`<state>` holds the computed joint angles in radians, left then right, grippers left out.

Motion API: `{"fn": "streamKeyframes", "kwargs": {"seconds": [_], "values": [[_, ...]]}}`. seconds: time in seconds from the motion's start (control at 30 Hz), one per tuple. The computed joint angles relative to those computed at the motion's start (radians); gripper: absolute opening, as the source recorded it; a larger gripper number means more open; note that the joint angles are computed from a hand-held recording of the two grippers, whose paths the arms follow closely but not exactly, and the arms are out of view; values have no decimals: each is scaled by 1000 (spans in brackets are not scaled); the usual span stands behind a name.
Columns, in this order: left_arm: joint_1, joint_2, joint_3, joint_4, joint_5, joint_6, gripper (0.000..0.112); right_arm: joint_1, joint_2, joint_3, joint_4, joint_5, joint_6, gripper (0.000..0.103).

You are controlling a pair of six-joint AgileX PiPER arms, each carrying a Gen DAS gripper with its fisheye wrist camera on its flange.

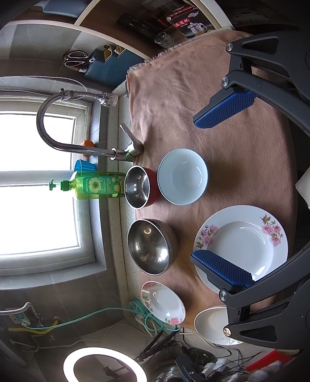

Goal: Organize plates and bowls

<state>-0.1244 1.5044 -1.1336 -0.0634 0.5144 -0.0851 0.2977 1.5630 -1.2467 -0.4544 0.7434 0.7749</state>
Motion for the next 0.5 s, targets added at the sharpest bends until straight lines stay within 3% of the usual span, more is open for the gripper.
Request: {"fn": "streamKeyframes", "kwargs": {"seconds": [0.5], "values": [[10,66,1,-47,22,54,102,-75,14,69,136,-90,-126,103]]}}
